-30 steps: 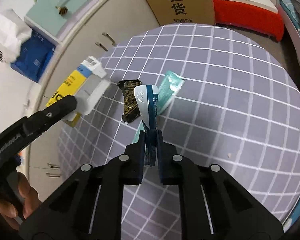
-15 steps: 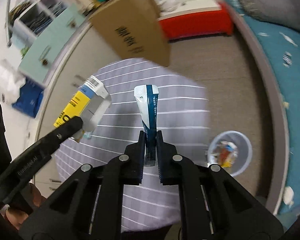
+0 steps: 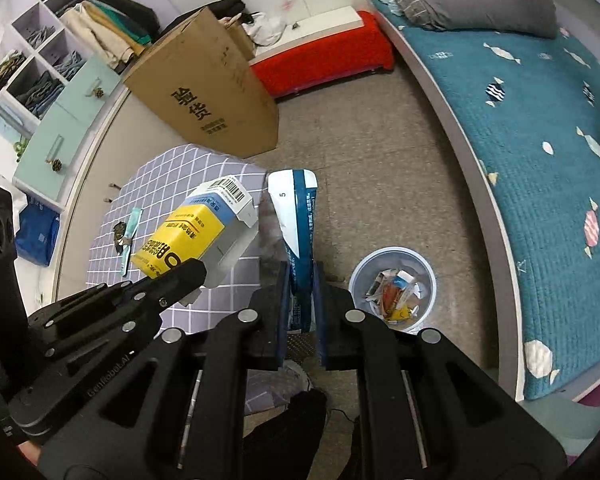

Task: Collect trash
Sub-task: 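Carry the yellow carton and blue-white strip over the blue basin and open both tools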

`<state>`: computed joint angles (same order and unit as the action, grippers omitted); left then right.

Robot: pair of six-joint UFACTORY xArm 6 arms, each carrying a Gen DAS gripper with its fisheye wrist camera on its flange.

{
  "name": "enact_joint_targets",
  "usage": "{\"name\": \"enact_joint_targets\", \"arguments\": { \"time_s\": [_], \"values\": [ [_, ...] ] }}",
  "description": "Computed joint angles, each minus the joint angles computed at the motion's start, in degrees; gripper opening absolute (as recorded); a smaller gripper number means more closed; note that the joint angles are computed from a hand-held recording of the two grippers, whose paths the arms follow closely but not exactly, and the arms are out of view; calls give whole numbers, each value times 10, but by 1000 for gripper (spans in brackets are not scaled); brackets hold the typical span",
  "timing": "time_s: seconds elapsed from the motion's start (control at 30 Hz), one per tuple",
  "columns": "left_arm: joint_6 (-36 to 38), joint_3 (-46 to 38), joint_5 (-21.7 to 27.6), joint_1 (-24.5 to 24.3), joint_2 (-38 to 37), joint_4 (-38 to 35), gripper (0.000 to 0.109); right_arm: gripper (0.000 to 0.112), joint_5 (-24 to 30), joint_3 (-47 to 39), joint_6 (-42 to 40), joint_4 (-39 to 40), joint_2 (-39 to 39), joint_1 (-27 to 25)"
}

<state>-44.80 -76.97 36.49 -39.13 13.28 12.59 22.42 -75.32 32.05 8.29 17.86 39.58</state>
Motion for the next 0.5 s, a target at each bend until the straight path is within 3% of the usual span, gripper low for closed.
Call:
{"name": "enact_joint_targets", "arguments": {
  "time_s": [0.2,0.27,0.5],
  "values": [
    [-6,-35,23,-6,21,10,4,18,-27,31,-5,2,-17,-12],
    [-6,-41,29,-7,23,12,4,62,-36,35,-4,1,-20,-14],
    [-5,-54,36,-7,29,16,5,62,-40,43,30,-44,-32,-15]
  ]
}}
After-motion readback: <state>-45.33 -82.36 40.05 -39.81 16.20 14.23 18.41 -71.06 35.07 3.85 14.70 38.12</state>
